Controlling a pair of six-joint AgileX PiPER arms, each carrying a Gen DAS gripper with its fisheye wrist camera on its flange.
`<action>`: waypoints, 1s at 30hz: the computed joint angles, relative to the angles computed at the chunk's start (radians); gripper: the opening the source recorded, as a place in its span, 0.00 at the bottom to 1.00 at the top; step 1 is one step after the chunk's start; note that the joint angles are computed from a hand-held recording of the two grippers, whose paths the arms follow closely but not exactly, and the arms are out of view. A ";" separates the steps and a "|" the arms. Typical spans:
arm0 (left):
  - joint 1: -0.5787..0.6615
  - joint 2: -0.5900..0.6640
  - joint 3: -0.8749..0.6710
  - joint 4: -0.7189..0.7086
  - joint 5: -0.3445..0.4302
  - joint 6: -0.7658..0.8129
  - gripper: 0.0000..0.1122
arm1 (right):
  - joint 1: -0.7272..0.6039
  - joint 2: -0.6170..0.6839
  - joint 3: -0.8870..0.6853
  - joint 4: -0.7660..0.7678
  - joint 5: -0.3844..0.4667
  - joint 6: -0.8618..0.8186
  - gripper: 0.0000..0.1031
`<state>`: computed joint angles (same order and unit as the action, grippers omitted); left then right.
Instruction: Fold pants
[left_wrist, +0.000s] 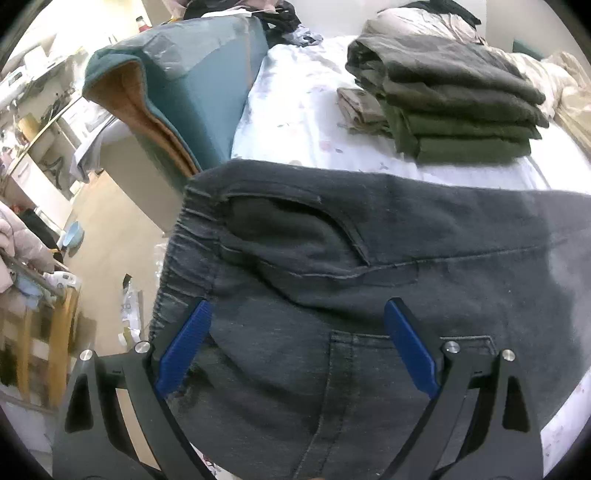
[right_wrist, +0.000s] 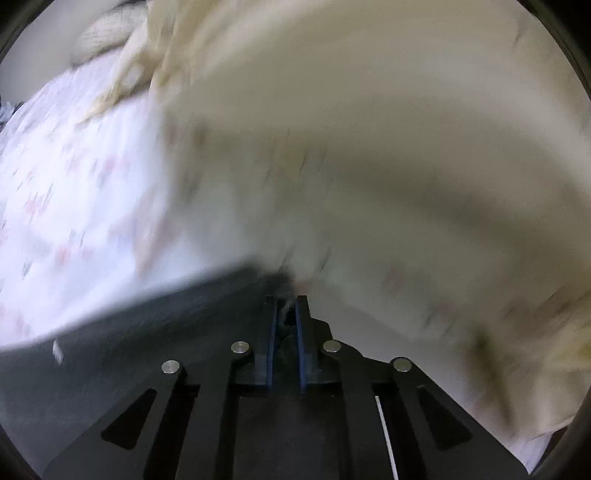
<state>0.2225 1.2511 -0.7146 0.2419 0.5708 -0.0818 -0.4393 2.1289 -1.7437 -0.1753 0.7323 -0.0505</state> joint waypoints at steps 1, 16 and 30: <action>0.020 -0.007 -0.006 -0.030 -0.004 0.036 0.83 | -0.004 -0.006 -0.010 -0.054 -0.035 0.066 0.00; 0.817 0.151 -0.299 -0.755 0.302 0.638 0.83 | 0.006 -0.460 0.536 0.475 -0.052 -0.311 0.05; 1.154 0.306 0.100 -1.158 0.496 1.008 0.83 | 0.078 -1.058 0.999 0.889 0.258 -0.410 0.71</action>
